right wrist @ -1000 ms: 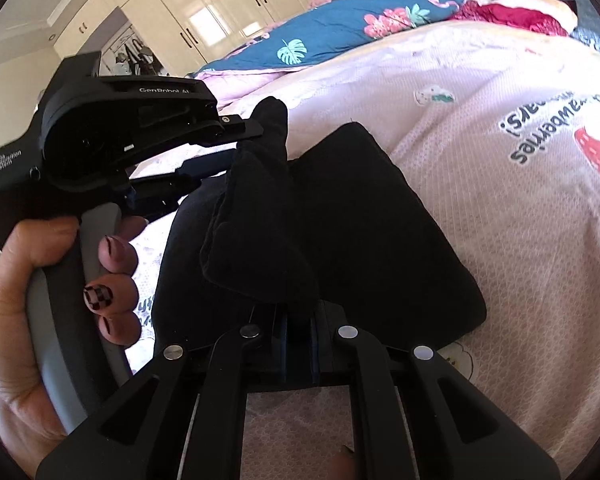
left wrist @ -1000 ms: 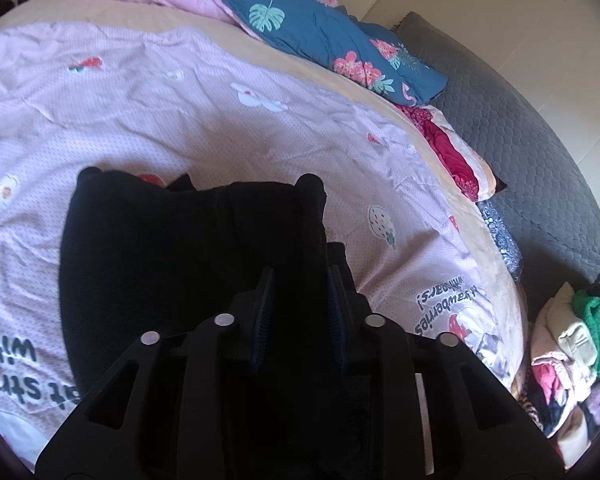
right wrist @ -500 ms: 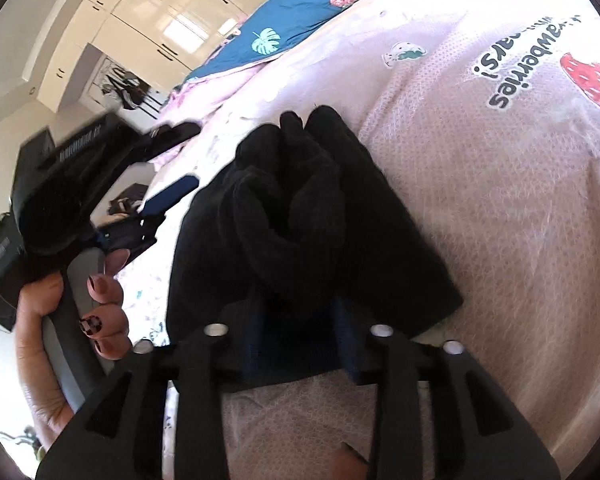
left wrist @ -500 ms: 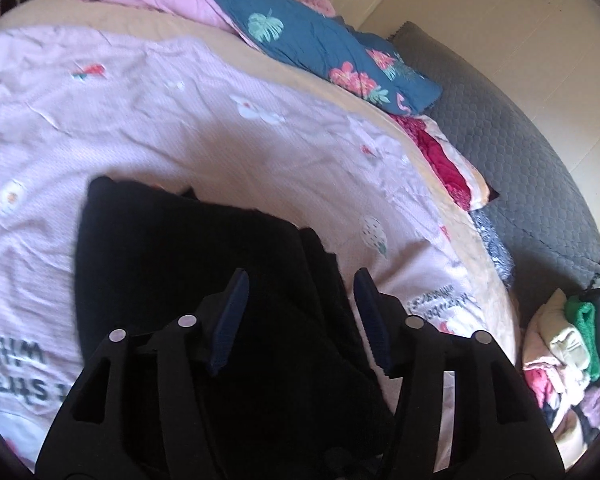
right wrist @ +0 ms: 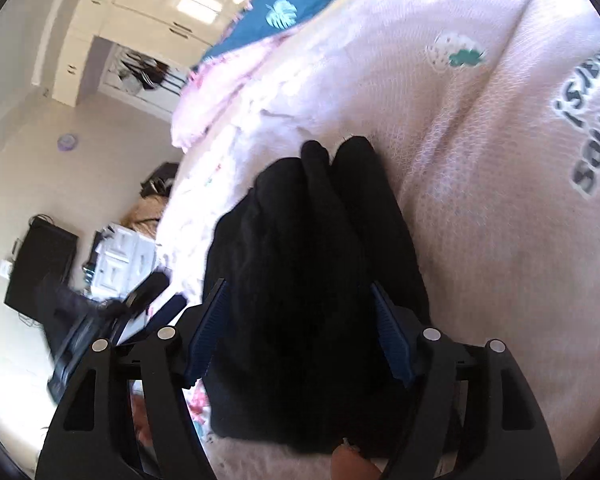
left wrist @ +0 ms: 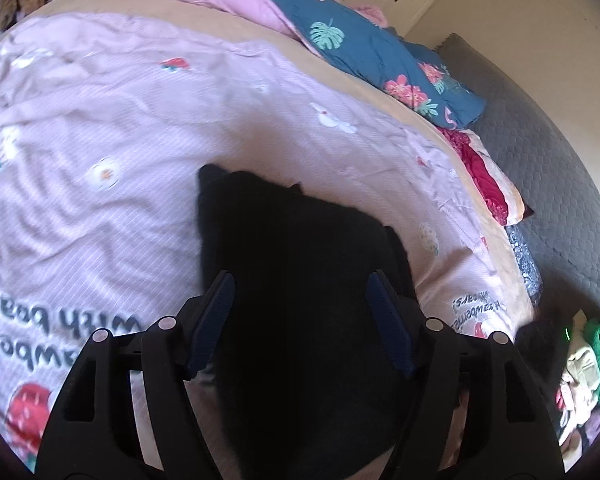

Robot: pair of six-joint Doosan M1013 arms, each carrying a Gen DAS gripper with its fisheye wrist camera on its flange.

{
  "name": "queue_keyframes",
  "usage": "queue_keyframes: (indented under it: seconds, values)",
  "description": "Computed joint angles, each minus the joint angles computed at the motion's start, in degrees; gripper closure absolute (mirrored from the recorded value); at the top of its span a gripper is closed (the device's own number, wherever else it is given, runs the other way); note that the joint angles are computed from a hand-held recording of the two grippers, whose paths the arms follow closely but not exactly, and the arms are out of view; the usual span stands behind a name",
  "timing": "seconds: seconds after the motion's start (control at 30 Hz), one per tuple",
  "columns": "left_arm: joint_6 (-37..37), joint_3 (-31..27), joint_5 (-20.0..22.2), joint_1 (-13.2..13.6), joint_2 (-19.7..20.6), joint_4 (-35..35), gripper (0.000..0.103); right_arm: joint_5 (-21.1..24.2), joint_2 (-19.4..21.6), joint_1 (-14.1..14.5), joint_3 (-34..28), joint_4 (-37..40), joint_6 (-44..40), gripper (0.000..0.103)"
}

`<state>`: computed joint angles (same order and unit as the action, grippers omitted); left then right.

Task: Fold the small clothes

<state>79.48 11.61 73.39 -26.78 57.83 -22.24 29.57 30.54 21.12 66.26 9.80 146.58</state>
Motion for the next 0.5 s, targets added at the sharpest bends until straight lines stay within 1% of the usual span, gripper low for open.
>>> queue_keyframes:
  seconds: [0.03, 0.1, 0.13, 0.17, 0.2, 0.23, 0.27, 0.33, 0.37, 0.4, 0.5]
  values:
    - [0.91, 4.6, -1.52, 0.01, -2.28, 0.86, 0.041, 0.38, 0.58, -0.48, -0.68, 2.55, -2.15, 0.034]
    - [2.03, 8.95, -2.83, 0.0, -4.41, 1.73, 0.04, 0.68, 1.24, -1.34, -1.39, 8.35, -7.5, 0.034]
    - [2.93, 12.23, -4.28, 0.0, -6.0, 2.0, 0.04, 1.32, 1.67, -1.71, -2.03, 10.7, -9.84, 0.034]
    - [3.41, 14.7, -5.42, -0.02, -7.18, 2.15, 0.04, 1.67, 2.01, -2.0, -2.57, 12.81, -12.31, 0.035]
    - [3.8, 16.07, -5.69, -0.05, -7.82, 2.08, 0.04, 2.32, 1.83, -1.93, -2.56, 13.16, -13.42, 0.037]
    - [4.3, 17.12, -5.65, -0.13, -8.28, 1.86, 0.04, 3.72, 2.06, -1.83, -3.42, 11.61, -13.37, 0.043]
    - [4.67, 17.81, -5.69, -0.29, -8.58, 1.86, 0.04, 5.85, 2.45, -1.57, -4.72, 8.87, -12.92, 0.046]
    - [5.28, 17.96, -5.34, -0.64, -8.55, 2.09, 0.036, 8.51, 2.95, -1.08, -6.33, 4.98, -12.5, 0.06]
    - [5.65, 17.96, -5.18, -0.83, -8.46, 2.38, 0.036, 8.53, 3.05, -0.91, -6.55, 4.53, -12.86, 0.063]
    - [5.78, 17.84, -5.24, -1.1, -8.34, 3.14, 0.036, 8.61, 3.27, -0.79, -6.86, 3.74, -12.61, 0.071]
    - [5.86, 17.14, -5.21, -1.38, -8.02, 3.87, 0.034, 10.32, 4.25, 0.03, -8.97, -2.14, -12.37, 0.082]
